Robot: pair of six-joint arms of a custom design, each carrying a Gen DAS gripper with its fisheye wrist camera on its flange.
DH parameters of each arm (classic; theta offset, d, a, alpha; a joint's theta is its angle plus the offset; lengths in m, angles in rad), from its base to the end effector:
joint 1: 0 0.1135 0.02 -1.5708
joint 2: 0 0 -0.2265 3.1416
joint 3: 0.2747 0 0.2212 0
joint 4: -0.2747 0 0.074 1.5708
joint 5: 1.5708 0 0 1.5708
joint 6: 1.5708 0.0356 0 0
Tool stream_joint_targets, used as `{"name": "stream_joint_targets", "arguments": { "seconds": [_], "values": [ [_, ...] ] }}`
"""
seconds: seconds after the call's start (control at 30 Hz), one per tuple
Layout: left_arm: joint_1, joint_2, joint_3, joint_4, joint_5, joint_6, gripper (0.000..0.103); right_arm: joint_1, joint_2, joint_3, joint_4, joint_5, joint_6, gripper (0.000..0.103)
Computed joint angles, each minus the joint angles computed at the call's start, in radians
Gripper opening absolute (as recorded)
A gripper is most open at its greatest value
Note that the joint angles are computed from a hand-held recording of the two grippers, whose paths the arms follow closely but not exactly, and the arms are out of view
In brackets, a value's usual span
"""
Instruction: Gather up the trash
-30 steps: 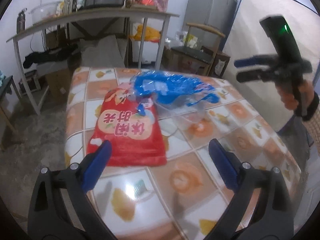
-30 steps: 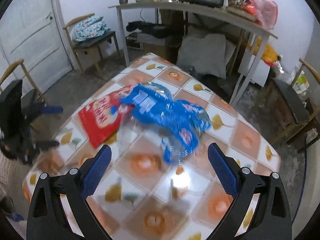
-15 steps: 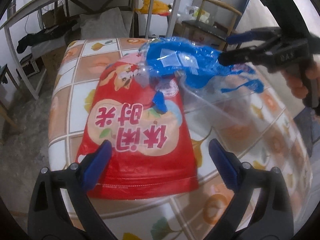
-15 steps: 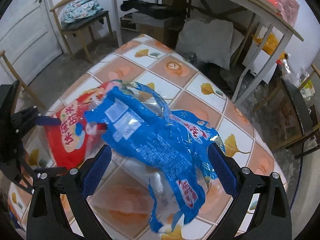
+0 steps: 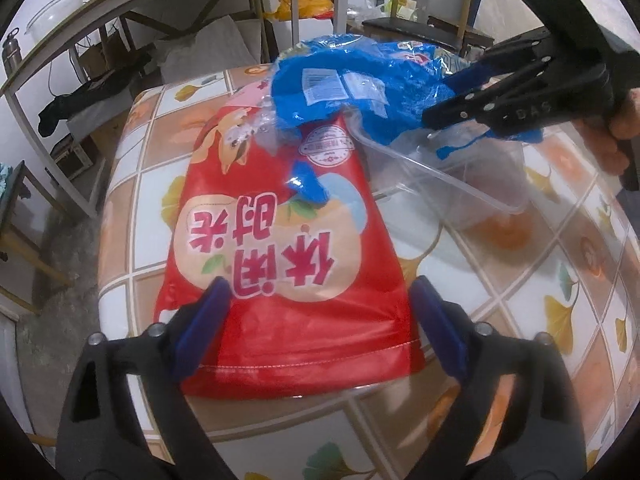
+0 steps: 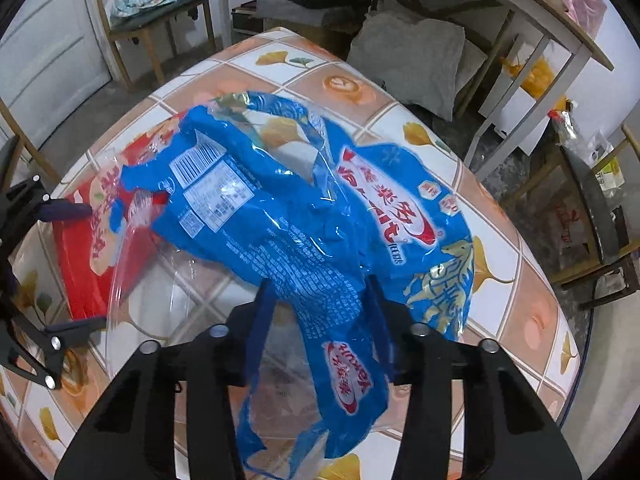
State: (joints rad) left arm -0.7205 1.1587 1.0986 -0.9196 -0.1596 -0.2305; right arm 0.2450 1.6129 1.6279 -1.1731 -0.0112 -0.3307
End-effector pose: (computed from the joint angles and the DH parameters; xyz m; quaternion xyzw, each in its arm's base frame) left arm 0.1587 -0.1318 0.2775 0.2088 0.9308 -0.0651 0.2930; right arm 0.2769 0.0696 0.3026 -0.2790 0.9382 -0.0033 0.2049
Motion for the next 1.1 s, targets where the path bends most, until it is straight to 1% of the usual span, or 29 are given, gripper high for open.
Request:
{"name": "stream_joint_targets", "arguments": {
  "seconds": [0.03,0.07,0.1,0.13,0.17,0.2,0.23,0.3,0.33,0.37,0.4,0.43,0.47,0.63,0.73,0.83,1.0,1.1],
  "values": [
    [-0.01,-0.006,0.0,-0.002,-0.001,-0.001,0.079,-0.001,-0.003,-0.006,0.003,-0.001,-0.002,0.034],
    [-0.013,-0.013,-0.004,-0.003,0.0,0.002,0.074,-0.002,-0.012,-0.016,0.009,-0.003,-0.005,0.031],
    [-0.024,-0.016,-0.005,-0.005,-0.003,-0.001,0.067,-0.004,-0.017,-0.021,0.011,-0.008,-0.005,0.029],
    [-0.038,-0.022,-0.004,-0.01,-0.007,-0.008,0.063,-0.008,-0.022,-0.022,0.01,-0.012,-0.004,0.027],
    [-0.058,-0.026,-0.001,-0.017,-0.012,-0.018,0.056,-0.015,-0.03,-0.024,0.01,-0.018,-0.004,0.024],
    [-0.074,-0.03,0.003,-0.022,-0.014,-0.029,0.049,-0.022,-0.036,-0.025,0.01,-0.027,-0.004,0.022],
    [-0.082,-0.033,0.005,-0.022,-0.006,-0.035,0.045,-0.03,-0.044,-0.027,0.009,-0.036,-0.002,0.019],
    [-0.089,-0.039,0.008,-0.027,0.011,-0.05,0.034,-0.053,-0.06,-0.029,0.004,-0.059,0.0,0.016],
    [-0.096,-0.04,0.011,-0.031,0.012,-0.059,0.03,-0.063,-0.065,-0.028,0.0,-0.069,0.0,0.014],
    [-0.097,-0.047,0.01,-0.03,0.034,-0.065,0.016,-0.069,-0.071,-0.03,0.0,-0.075,0.002,0.013],
    [-0.098,-0.048,0.012,-0.033,0.051,-0.077,0.007,-0.082,-0.083,-0.031,-0.001,-0.085,0.004,0.012],
    [-0.108,-0.048,0.012,-0.034,0.044,-0.093,0.007,-0.094,-0.089,-0.027,-0.008,-0.099,0.004,0.011],
    [-0.112,-0.051,0.008,-0.032,0.039,-0.095,0.001,-0.108,-0.099,-0.025,-0.013,-0.112,0.005,0.01],
    [-0.157,-0.089,-0.019,-0.032,0.005,-0.127,0.0,-0.165,-0.138,-0.013,-0.035,-0.161,0.014,0.009],
    [-0.147,-0.101,-0.03,-0.023,0.009,-0.111,0.0,-0.202,-0.167,0.005,-0.063,-0.189,0.017,0.008],
    [-0.172,-0.137,-0.036,-0.044,-0.003,-0.132,0.0,-0.242,-0.199,0.031,-0.099,-0.218,0.013,0.008],
    [-0.219,-0.209,-0.043,-0.095,-0.014,-0.195,0.0,-0.365,-0.241,0.116,-0.224,-0.309,-0.047,0.008],
    [-0.227,-0.273,-0.039,-0.105,-0.001,-0.229,0.0,-0.484,-0.289,0.128,-0.326,-0.379,-0.13,0.008]
  ]
}}
